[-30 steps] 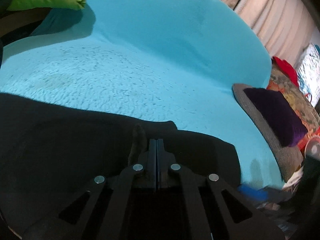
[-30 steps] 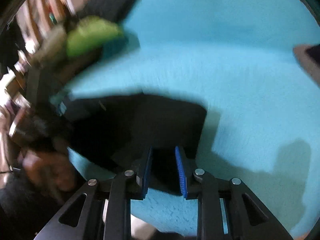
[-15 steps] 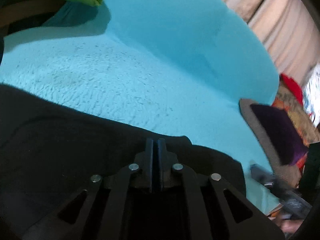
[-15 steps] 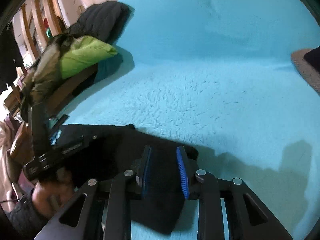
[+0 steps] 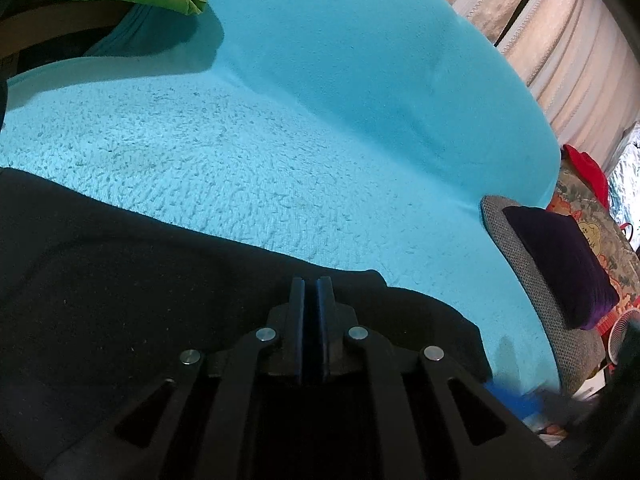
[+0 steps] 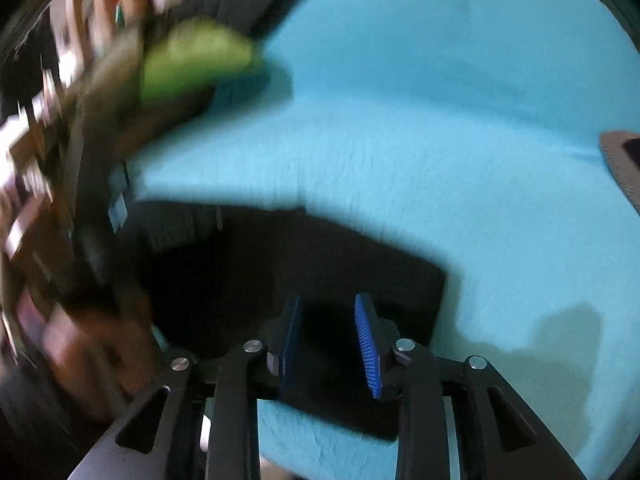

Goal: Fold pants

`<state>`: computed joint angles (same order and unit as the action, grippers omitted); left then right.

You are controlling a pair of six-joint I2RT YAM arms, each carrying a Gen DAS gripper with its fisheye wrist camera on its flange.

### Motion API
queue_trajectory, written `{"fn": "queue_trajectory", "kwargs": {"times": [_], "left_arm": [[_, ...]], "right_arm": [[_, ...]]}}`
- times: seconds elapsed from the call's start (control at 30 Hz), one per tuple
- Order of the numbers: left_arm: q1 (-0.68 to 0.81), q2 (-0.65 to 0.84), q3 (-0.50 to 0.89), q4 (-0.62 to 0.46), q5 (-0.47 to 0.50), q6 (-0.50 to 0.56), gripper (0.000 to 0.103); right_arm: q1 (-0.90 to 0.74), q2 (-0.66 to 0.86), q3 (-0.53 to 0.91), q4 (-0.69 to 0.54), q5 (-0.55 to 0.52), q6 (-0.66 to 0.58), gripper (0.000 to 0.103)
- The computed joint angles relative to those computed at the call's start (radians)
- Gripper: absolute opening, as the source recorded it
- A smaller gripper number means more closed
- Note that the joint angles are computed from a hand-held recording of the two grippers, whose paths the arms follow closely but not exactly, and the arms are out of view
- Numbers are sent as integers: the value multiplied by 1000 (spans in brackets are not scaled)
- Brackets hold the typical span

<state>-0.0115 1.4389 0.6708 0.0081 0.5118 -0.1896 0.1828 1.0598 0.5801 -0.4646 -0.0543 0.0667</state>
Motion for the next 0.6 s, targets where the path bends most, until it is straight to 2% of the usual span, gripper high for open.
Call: {"fn": "queue_trajectory", "kwargs": {"times": [0.03,0.07,0.2,0.23,0.33,0.37,0.4,0.43,0.47,0.5,0.53,0.6], "left_arm": [[0,-2,-1,1,-1,3,7],[0,-2,-2,2,-2,4,7],[19,0,-7,9,44,-6,8],[37,4,-2,0,82,-13,10],[101,-45,-15,-28,179,-27,35],[145,-91,-33,-35,218,-34,48],[238,-161,-63,-34,305,-49,53],[322,-204,-76,-51,384,-53,63],[395,-232,-81,-82,447,-43,73],[511,-257,-75,-155,537,4,78],[636,-250,-49,-263,629,89,78],[825,-143,46,-551,762,350,78]], "right_arm": [[20,-55,-76,93,30,-12,30],[31,-74,-108,132,44,-30,30],[-41,-52,-65,79,-57,-37,31],[-55,-50,-45,48,-72,-51,31],[-137,-138,3,-67,-128,-96,35],[-180,-186,9,-89,-153,-117,37],[-237,-228,18,-112,-197,-146,44],[-313,-270,23,-141,-257,-186,52],[-372,-289,24,-156,-303,-216,56],[-468,-305,18,-175,-379,-265,57],[-539,-301,11,-184,-439,-302,58],[-683,-267,-23,-184,-558,-365,58]]}}
